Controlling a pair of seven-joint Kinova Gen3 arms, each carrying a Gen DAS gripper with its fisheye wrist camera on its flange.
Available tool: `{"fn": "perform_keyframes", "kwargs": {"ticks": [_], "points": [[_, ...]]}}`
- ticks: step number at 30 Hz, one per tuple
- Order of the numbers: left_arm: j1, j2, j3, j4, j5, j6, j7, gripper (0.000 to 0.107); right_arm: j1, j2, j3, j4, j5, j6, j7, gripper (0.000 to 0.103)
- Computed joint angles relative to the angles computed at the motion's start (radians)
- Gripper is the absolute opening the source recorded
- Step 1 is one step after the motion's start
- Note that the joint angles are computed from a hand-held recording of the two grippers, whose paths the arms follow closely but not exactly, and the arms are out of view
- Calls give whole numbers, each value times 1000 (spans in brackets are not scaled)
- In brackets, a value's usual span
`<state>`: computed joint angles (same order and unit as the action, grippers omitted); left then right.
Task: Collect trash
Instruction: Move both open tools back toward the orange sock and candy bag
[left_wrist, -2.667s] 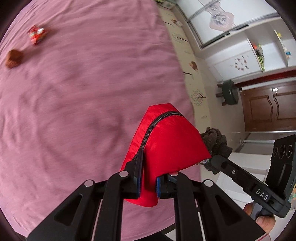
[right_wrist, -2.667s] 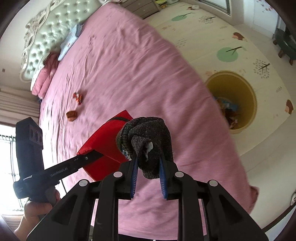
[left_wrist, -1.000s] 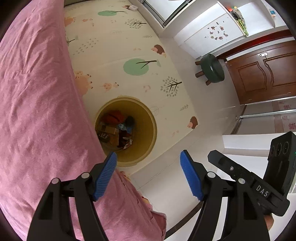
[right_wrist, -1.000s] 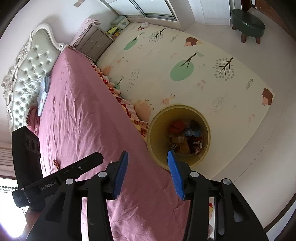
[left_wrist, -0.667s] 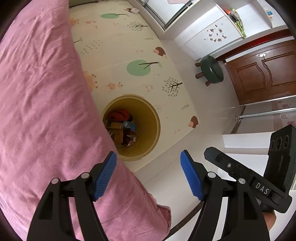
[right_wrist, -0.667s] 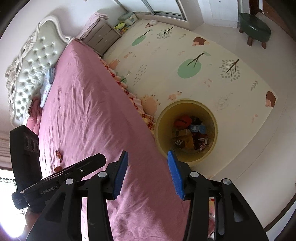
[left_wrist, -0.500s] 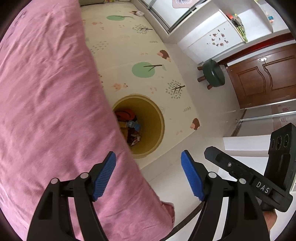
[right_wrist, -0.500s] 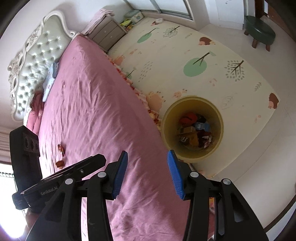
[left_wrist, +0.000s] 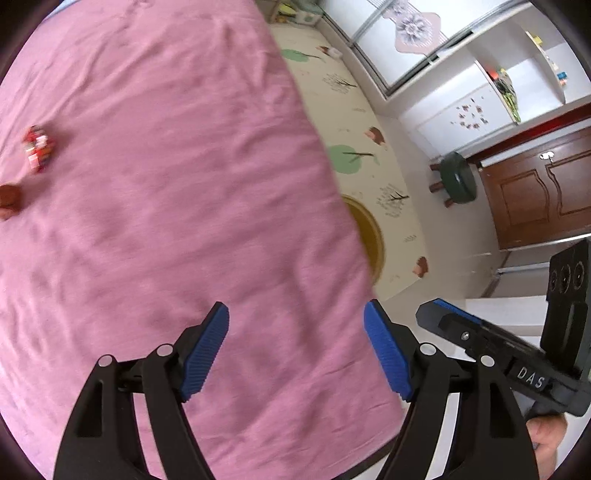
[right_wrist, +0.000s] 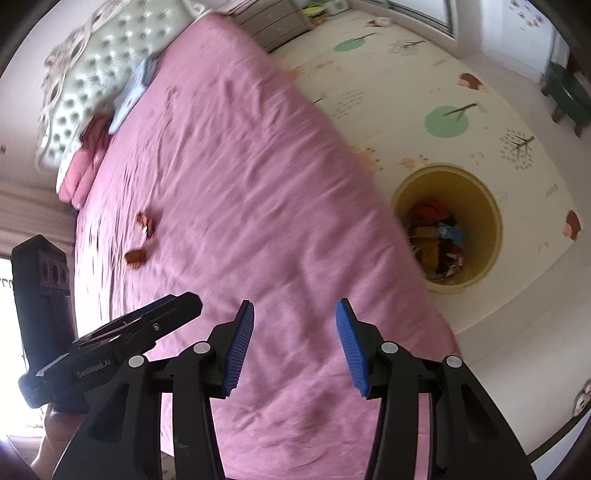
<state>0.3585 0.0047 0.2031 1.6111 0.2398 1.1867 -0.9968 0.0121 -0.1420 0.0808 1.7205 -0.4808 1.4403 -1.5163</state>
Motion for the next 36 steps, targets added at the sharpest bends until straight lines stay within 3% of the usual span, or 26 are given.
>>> {"fn": "perform_keyframes", "kwargs": {"ticks": [8, 16, 24, 31, 36], "points": [[-136, -202, -129, 162, 43, 83, -173, 80, -175, -27, -178, 3, 30, -89, -197, 52], [-290, -301, -250, 225, 18, 176, -331, 80, -368, 48, -302, -62, 116, -181, -392, 53], [-432, -295, -335, 241, 12, 177, -423, 81, -502, 208, -324, -220, 209, -192, -436, 56], [-542, -188, -379, 239, 33, 115, -489, 81, -566, 398, -309, -417, 262, -155, -383, 56], [-602, -91, -372, 235, 50, 57, -511, 81, -592, 517, -295, -541, 279, -127, -344, 56]]}}
